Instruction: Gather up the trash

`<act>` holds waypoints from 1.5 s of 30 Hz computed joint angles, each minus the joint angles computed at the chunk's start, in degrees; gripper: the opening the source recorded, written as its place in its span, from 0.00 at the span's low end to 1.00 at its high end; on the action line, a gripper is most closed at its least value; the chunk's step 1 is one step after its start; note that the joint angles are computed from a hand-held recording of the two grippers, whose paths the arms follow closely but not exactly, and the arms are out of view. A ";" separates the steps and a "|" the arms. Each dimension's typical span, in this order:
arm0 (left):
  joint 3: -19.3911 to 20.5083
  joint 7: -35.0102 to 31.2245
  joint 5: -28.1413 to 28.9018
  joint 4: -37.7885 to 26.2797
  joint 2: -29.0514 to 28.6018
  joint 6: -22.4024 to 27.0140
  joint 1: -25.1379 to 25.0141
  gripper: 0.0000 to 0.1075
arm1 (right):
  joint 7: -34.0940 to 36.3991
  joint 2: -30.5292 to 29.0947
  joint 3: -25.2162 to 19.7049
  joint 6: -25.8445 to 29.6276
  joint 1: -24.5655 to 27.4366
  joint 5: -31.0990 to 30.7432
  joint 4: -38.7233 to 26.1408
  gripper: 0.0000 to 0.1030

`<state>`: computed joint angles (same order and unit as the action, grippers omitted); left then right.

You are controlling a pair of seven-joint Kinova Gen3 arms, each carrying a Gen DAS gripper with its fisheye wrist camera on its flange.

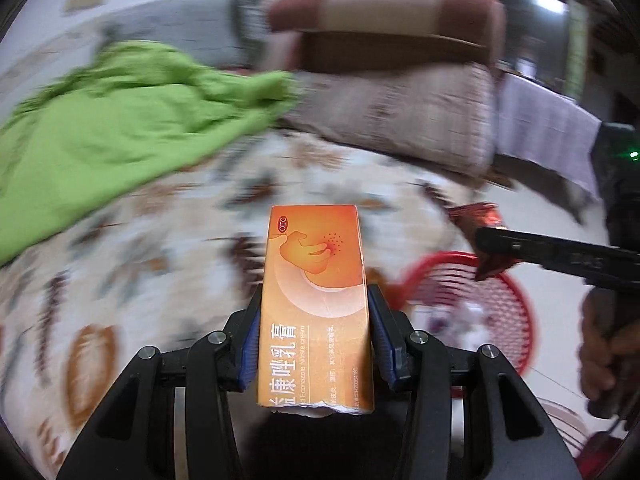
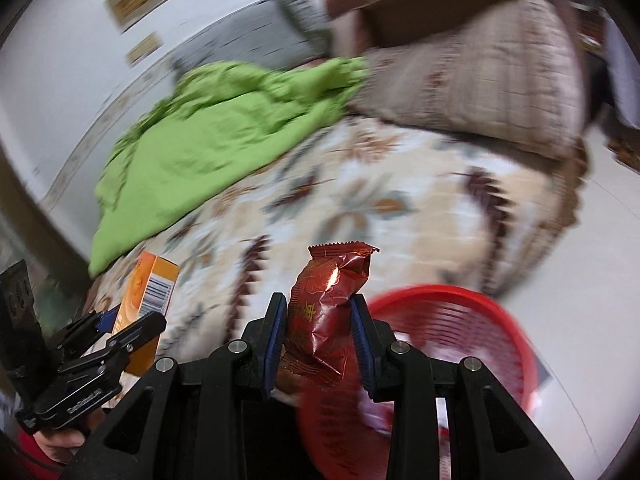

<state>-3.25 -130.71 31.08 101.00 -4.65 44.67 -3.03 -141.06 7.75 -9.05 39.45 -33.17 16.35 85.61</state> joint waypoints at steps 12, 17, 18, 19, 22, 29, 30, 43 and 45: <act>5.90 0.19 1.80 -6.38 7.45 10.38 2.86 0.63 | -7.86 -5.44 9.60 6.32 -6.86 3.16 5.43 0.58; 3.06 -1.88 3.64 -4.06 4.07 8.44 -0.03 0.75 | -18.30 -2.27 15.79 17.80 -20.13 14.65 -0.74 0.84; 2.33 -2.37 3.72 -3.42 3.23 7.80 -0.62 0.77 | -20.52 -1.65 16.74 20.13 -22.78 16.98 -1.70 0.87; 1.63 -2.37 3.46 -2.45 2.03 6.80 -1.15 0.78 | -22.81 -0.65 17.59 22.46 -25.44 19.31 -2.98 0.89; -0.72 -3.71 3.57 -1.02 0.16 5.86 -2.79 0.79 | -29.62 3.10 21.43 29.45 -33.40 24.34 -7.34 0.97; -6.07 -6.21 4.11 3.19 -4.76 1.05 -5.59 0.89 | -38.57 11.25 13.22 43.13 -33.46 29.02 -19.55 1.00; -6.60 -6.72 3.81 3.81 -5.46 0.04 -5.69 0.90 | -38.01 12.78 13.53 45.37 -34.15 28.72 -22.20 1.00; -3.25 5.10 -14.12 12.02 -12.08 -16.26 -6.70 0.94 | -27.09 19.71 20.78 53.40 -40.71 22.84 -33.19 1.00; -1.40 8.57 -17.68 12.48 -12.14 -17.45 -7.48 0.94 | -27.25 19.80 20.70 53.83 -40.74 22.74 -33.35 1.00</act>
<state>-4.65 -122.14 13.40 113.49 -16.80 27.22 -10.51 -168.32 27.55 11.65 93.28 -73.91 39.09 52.26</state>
